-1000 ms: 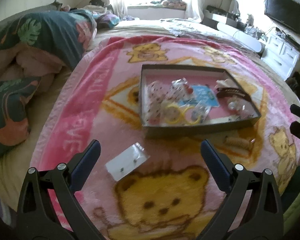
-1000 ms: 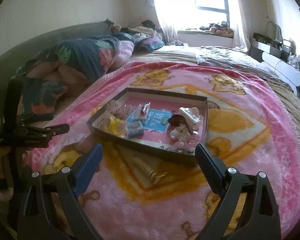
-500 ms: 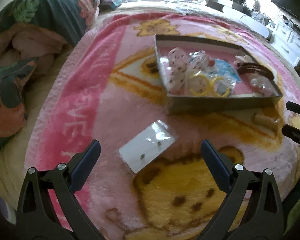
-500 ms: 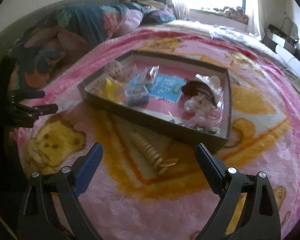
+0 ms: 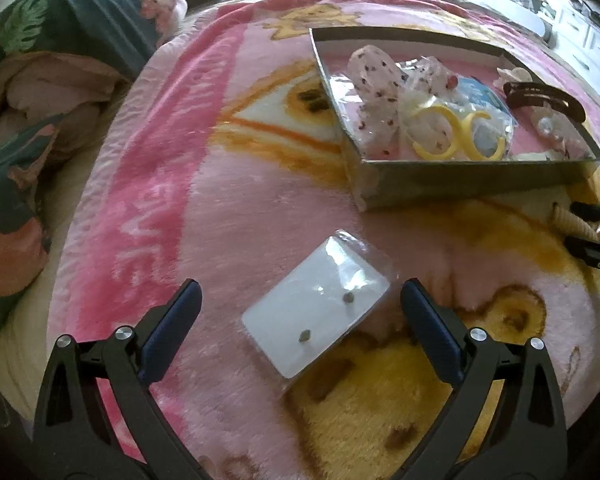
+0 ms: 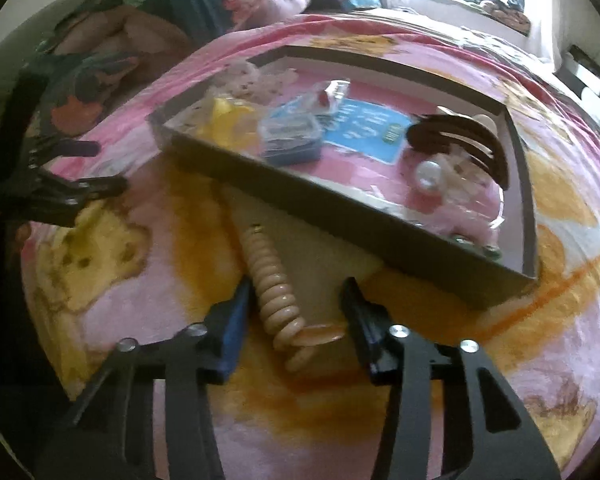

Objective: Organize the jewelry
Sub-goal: 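Grasp the clear stud card bag with the left tool while the right tool grasps the beige spiral hair tie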

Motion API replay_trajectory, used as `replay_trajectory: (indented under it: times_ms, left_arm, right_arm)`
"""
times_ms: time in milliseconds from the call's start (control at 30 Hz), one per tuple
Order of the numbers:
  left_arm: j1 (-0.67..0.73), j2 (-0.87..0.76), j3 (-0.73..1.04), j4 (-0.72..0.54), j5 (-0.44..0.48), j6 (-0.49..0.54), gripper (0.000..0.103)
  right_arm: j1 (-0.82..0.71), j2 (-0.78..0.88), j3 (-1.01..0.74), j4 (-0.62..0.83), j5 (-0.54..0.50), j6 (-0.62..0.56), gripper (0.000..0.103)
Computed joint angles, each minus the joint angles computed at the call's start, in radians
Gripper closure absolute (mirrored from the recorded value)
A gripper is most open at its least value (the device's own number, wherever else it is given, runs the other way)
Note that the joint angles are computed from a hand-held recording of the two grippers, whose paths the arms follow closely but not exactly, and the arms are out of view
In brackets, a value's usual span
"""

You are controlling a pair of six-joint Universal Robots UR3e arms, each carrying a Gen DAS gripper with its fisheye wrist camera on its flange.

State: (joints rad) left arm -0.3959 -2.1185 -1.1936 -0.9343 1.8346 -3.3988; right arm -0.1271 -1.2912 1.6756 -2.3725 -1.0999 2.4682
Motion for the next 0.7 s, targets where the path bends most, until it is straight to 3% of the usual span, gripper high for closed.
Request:
replay_trajectory:
  times_ms: [133,200,267,333,433,467,700]
  left_arm:
    - [0.02,0.011,-0.021,0.018,-0.082,0.001,0.038]
    - [0.011,0.006,-0.013,0.011,-0.08,0.011,0.049]
    - [-0.001,0.007,-0.015,0.016,-0.083,0.02,0.067]
    - [-0.022,0.007,-0.015,0.019,-0.061,0.027,0.075]
    - [-0.038,0.014,-0.024,0.023,-0.045,0.028,0.079]
    - [-0.04,0.02,-0.032,0.029,-0.043,0.026,0.086]
    - [-0.064,0.091,-0.087,0.087,-0.035,-0.008,0.088]
  right_arm:
    - [-0.012,-0.038,0.023,0.076,0.083,-0.026,0.068]
    - [-0.009,-0.056,0.03,0.114,0.111,-0.033,0.068]
    - [-0.004,-0.077,0.039,0.143,0.133,-0.039,0.068]
    - [-0.004,-0.092,0.045,0.174,0.158,-0.039,0.068]
    - [-0.007,-0.118,0.062,0.193,0.18,-0.03,0.068]
    - [-0.01,-0.128,0.068,0.197,0.186,-0.025,0.068]
    - [-0.055,-0.193,0.093,0.216,0.23,-0.016,0.068]
